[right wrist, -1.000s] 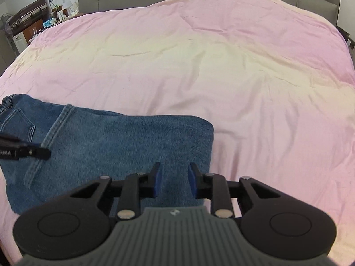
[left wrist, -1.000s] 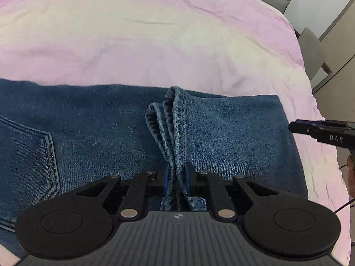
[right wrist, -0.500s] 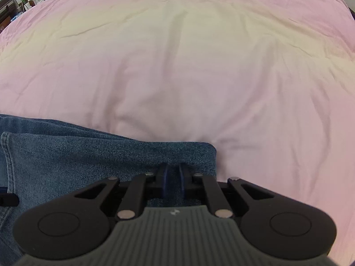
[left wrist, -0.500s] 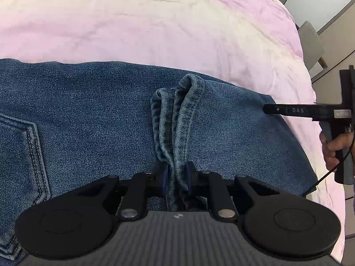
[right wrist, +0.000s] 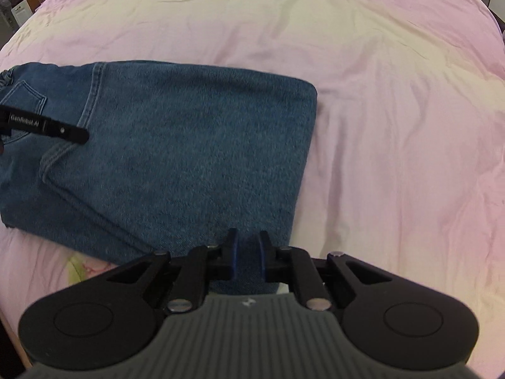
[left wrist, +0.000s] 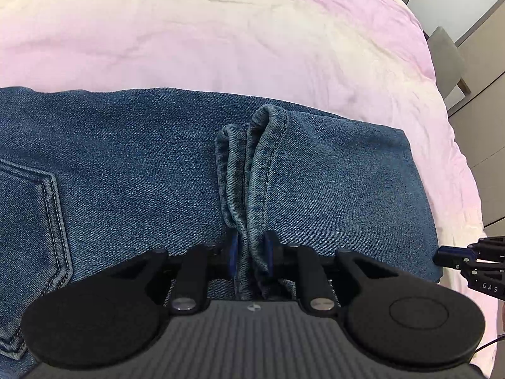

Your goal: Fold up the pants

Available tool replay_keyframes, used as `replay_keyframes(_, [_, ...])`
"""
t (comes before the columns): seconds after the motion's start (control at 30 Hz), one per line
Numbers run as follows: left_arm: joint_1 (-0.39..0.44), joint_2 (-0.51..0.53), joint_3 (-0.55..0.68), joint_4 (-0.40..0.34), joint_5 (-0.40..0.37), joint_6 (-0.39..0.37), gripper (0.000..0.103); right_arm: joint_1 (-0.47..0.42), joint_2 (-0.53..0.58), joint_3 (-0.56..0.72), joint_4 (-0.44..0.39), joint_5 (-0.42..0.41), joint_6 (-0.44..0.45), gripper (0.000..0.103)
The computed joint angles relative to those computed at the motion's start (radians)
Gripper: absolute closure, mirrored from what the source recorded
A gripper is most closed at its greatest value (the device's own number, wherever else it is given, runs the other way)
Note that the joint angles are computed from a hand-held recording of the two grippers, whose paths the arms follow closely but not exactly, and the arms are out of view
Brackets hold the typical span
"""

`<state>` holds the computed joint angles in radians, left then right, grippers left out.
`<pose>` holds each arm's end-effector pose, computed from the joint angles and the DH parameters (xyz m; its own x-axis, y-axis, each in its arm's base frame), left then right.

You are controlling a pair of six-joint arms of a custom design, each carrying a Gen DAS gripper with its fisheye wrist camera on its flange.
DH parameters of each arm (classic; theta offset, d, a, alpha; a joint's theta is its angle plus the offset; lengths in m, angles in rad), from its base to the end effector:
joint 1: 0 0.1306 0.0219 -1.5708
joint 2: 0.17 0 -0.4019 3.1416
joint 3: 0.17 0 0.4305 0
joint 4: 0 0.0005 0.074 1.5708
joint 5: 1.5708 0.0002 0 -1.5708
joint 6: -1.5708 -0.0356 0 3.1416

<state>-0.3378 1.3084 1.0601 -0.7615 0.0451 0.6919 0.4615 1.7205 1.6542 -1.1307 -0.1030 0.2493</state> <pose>0.4335 -0.1545 0.3321 -0.8408 -0.3802 -0.3853 -0.2373 0.8987 -0.3688 0.5515 0.2778 0.3817 -0.6902 -0.6173 -0.3775 -0.6675 0.7446 0.0027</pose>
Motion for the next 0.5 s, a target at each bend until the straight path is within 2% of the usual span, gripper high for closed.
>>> replay_keyframes(0.27, [-0.041,0.041,0.049,-0.055,-0.09,-0.023,0.079,-0.011,0.031,-0.046,0.052,-0.018,-0.043,0.097])
replay_keyframes(0.4, [-0.045,0.034,0.054,-0.067,-0.105,0.013,0.071,-0.004,0.042,-0.02,0.025,-0.004,-0.053,0.097])
replay_keyframes(0.5, [-0.038,0.003,0.06,-0.117,-0.108,0.031,0.063,0.016,0.049,0.01,-0.005,0.04,-0.027,0.093])
